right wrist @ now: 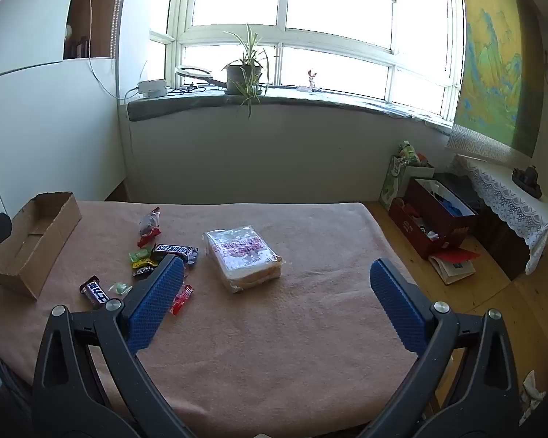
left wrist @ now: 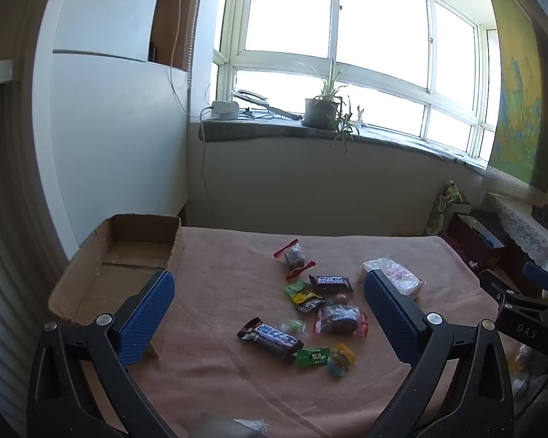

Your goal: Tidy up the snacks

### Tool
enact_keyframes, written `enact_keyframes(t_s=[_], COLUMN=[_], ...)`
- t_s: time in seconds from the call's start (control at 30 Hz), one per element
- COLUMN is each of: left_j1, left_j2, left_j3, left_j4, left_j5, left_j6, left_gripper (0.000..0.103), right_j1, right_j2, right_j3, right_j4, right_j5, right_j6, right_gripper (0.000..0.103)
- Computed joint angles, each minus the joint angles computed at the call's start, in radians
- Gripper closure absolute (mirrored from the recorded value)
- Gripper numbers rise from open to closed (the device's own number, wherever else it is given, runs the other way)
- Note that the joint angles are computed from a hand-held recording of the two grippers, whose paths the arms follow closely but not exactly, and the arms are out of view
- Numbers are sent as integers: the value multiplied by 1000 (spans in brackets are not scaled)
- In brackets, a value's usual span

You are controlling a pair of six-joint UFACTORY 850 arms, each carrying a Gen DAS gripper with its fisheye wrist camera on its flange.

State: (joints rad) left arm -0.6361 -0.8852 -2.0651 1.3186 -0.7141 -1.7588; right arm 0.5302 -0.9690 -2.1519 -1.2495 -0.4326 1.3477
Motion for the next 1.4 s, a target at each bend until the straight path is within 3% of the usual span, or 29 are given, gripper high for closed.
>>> enact_keyframes(t_s=[1.4], left_j1=[2], left_j2=[-13], left_j3=[-20], left_j4=[-27], left_j5=[12], left_j6=[34], left_gripper=[0], right_j1=[3], right_j2=[-4], right_j3=[1], right_j4=[26], right_j5=[5], right_j6=[-27], right_gripper=[0])
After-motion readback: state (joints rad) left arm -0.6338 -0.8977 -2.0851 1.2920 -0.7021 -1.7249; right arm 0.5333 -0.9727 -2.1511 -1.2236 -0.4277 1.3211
